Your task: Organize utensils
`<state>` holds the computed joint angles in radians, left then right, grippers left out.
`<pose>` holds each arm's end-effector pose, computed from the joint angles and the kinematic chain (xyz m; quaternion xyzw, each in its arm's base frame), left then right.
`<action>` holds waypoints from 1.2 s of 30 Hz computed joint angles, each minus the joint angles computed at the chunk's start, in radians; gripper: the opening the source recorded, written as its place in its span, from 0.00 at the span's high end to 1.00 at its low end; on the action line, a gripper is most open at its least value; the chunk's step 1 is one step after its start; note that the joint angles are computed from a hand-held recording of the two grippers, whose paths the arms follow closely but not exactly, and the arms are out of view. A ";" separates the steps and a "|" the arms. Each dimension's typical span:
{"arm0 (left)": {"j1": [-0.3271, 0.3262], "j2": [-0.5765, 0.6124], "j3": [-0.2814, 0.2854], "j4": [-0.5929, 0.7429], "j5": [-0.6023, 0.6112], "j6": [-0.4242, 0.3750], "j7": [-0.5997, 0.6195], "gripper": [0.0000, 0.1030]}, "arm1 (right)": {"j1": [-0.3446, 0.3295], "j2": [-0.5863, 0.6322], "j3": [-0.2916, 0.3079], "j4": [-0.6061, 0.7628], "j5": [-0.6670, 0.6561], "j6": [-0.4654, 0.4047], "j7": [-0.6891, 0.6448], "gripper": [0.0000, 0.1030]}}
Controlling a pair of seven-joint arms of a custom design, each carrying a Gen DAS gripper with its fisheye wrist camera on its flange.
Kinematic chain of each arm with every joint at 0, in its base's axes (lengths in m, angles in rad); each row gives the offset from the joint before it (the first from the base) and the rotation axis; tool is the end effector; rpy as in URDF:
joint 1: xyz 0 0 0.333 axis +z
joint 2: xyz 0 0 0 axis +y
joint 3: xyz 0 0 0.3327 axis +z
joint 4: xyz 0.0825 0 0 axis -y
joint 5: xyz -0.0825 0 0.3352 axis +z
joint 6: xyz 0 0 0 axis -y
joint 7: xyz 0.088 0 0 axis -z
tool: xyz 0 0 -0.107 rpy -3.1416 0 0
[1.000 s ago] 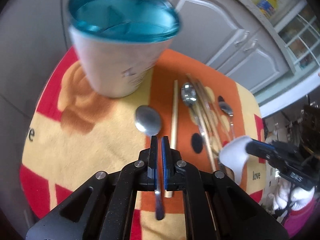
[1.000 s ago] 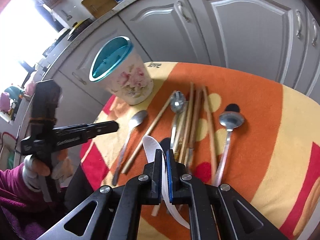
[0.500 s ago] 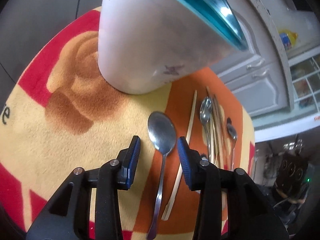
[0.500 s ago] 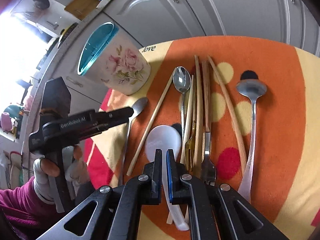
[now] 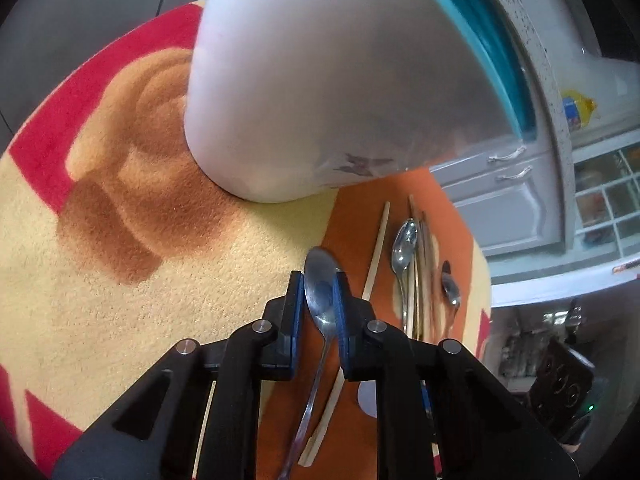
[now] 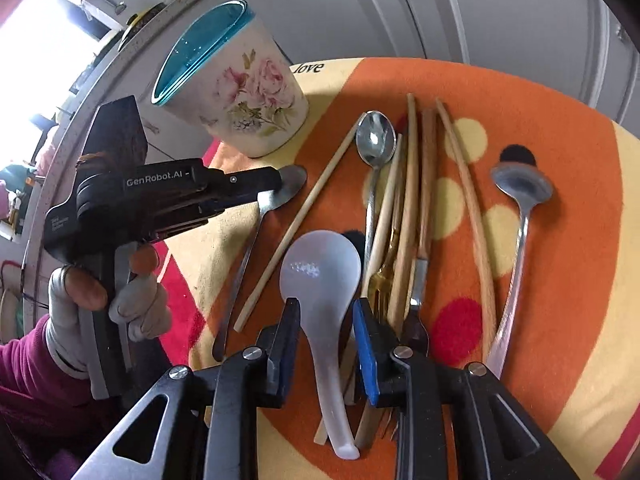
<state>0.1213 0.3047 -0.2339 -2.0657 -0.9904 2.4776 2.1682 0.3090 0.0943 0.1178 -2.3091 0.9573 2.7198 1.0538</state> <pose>0.5665 -0.0541 0.3489 0.6907 -0.6348 0.3152 0.1436 0.4728 0.1814 0.3793 -0.7132 0.6372 0.0717 0.2831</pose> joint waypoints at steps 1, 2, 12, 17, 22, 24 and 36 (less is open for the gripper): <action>0.003 0.000 -0.001 0.001 -0.001 -0.004 0.006 0.89 | 0.002 -0.006 -0.002 -0.007 -0.015 -0.001 0.018 0.75; 0.005 0.000 0.000 0.002 -0.002 -0.011 0.008 0.89 | 0.005 -0.012 -0.003 -0.014 -0.036 0.002 0.038 0.75; 0.007 -0.046 0.023 -0.024 0.046 -0.083 0.045 0.94 | 0.028 -0.039 0.010 -0.036 0.049 -0.091 -0.024 0.74; 0.011 -0.074 0.048 -0.040 0.085 -0.083 0.055 0.95 | 0.035 -0.070 -0.001 -0.042 0.043 -0.036 -0.014 0.74; 0.023 -0.087 0.061 -0.048 0.084 -0.092 0.063 0.96 | 0.022 -0.020 -0.014 0.005 -0.039 0.006 0.059 0.73; 0.026 -0.093 0.065 -0.051 0.081 -0.101 0.068 0.97 | 0.010 0.009 -0.010 0.036 -0.015 -0.003 0.030 0.73; 0.016 -0.079 0.070 -0.033 0.117 -0.110 0.068 0.98 | -0.008 0.044 0.011 0.072 -0.105 -0.009 0.020 0.95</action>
<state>0.1370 0.2255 -0.1637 -2.0985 -0.8738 2.3678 2.2361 0.3006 0.1387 0.1290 -2.2373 0.8522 2.7106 1.0743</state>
